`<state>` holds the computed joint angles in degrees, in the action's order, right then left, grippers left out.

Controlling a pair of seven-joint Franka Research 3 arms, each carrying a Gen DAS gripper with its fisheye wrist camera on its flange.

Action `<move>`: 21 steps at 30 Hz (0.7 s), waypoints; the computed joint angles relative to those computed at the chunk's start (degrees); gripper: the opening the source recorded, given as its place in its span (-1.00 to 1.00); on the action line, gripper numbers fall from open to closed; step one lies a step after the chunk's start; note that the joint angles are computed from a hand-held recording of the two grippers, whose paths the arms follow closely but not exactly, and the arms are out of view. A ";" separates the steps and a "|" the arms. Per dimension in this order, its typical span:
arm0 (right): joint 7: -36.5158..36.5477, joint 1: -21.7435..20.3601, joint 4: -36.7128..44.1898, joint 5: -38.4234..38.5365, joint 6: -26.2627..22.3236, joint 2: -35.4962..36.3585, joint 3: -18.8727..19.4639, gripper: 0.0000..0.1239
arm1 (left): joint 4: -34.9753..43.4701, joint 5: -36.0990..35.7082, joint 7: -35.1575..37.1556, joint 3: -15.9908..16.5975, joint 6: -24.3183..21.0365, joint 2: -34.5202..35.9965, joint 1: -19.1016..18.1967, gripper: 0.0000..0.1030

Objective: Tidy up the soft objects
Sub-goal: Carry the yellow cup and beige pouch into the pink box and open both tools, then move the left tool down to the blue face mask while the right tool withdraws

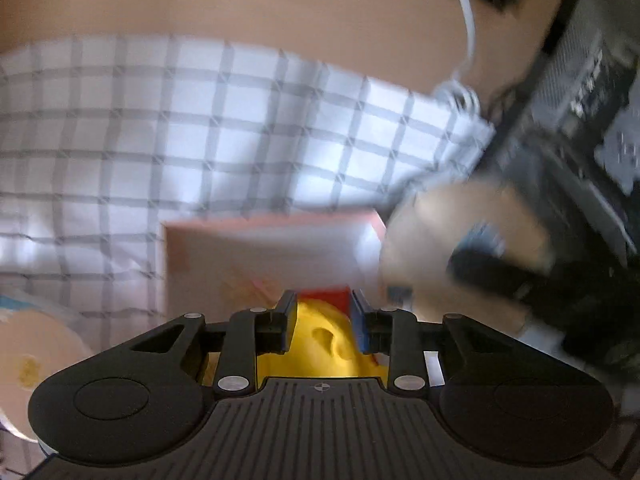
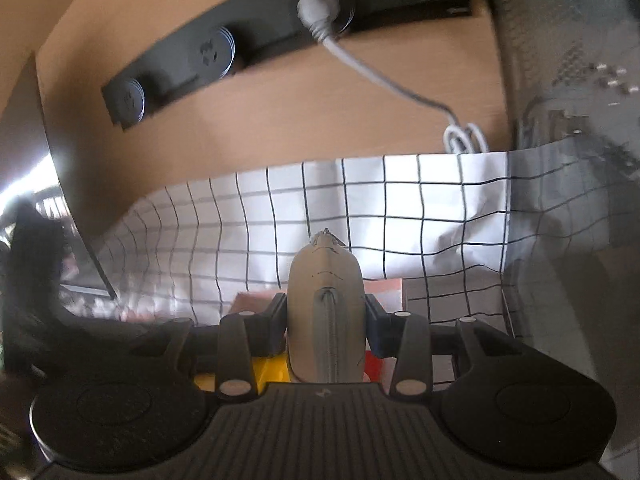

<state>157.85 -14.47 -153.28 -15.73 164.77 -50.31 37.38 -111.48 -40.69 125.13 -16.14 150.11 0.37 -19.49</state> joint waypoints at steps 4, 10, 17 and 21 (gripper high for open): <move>0.81 -8.35 4.37 -6.16 -3.17 1.51 8.73 -0.37 | -3.13 -7.23 4.69 1.06 5.38 -3.11 -0.09 -0.42; 0.79 -18.03 10.25 -14.83 -5.10 6.53 17.57 -0.37 | -9.74 -9.34 4.95 5.63 2.91 -9.95 0.43 -0.42; 5.39 -11.93 8.21 -16.20 -2.85 8.64 12.24 -0.13 | -18.69 -4.47 1.82 10.65 0.56 -17.78 1.15 -0.42; 6.56 -7.51 7.32 -14.99 -1.83 9.38 10.09 -0.13 | -22.58 -2.45 -0.64 13.60 -2.05 -19.47 1.86 -0.42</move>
